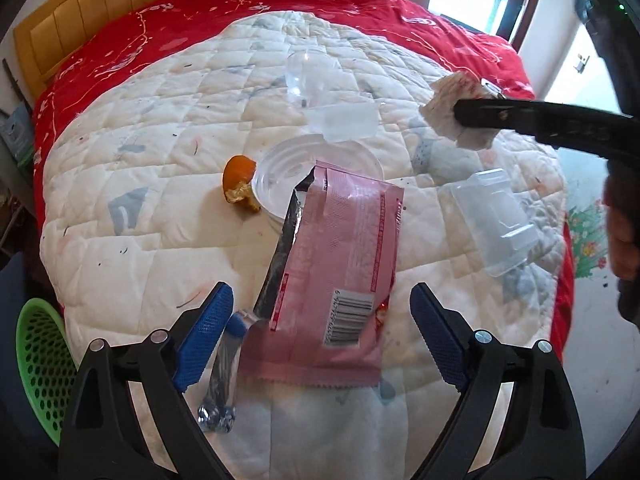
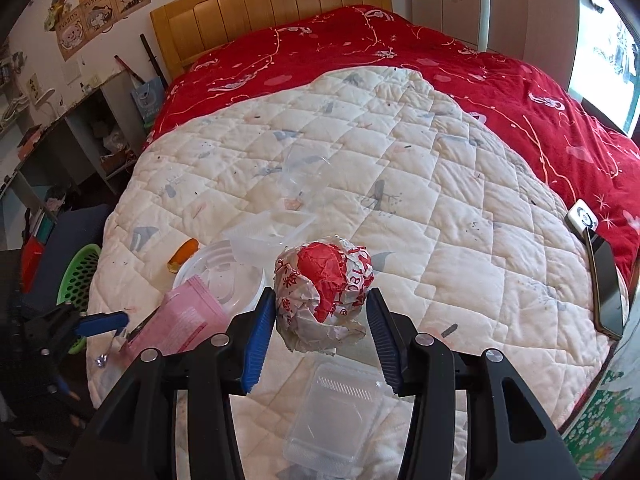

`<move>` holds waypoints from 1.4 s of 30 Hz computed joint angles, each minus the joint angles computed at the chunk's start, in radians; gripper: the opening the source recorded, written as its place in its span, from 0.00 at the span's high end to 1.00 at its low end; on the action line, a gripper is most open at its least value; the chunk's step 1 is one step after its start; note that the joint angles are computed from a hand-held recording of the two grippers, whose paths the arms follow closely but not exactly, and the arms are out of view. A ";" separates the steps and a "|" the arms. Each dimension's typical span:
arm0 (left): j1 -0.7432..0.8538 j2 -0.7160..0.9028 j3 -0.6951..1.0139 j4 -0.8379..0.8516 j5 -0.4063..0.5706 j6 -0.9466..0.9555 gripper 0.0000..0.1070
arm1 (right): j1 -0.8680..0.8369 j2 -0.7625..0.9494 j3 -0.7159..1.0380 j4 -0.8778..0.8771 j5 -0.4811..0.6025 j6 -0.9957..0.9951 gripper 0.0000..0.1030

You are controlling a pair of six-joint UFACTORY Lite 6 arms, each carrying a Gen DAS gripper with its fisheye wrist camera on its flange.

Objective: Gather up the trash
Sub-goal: 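Grasp the pink packet with the left gripper while the right gripper grasps the crumpled paper ball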

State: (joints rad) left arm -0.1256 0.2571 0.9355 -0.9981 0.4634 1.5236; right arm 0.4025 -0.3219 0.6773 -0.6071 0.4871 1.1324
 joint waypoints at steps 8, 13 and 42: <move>0.022 -0.021 -0.047 -0.077 -0.005 0.107 0.57 | 0.092 -0.028 0.014 -0.049 0.049 0.086 0.56; 0.103 -0.059 -0.060 -0.090 0.082 0.128 0.68 | 0.165 -0.021 0.049 -0.082 0.091 0.143 0.56; 0.726 0.154 0.353 -0.002 0.336 0.111 0.75 | 0.464 0.605 0.745 -0.084 0.125 0.142 0.56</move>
State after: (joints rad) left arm 0.6008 0.4115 1.2889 -1.0003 0.7995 1.6345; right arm 0.8660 0.2826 1.4227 -0.6911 0.6120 1.2747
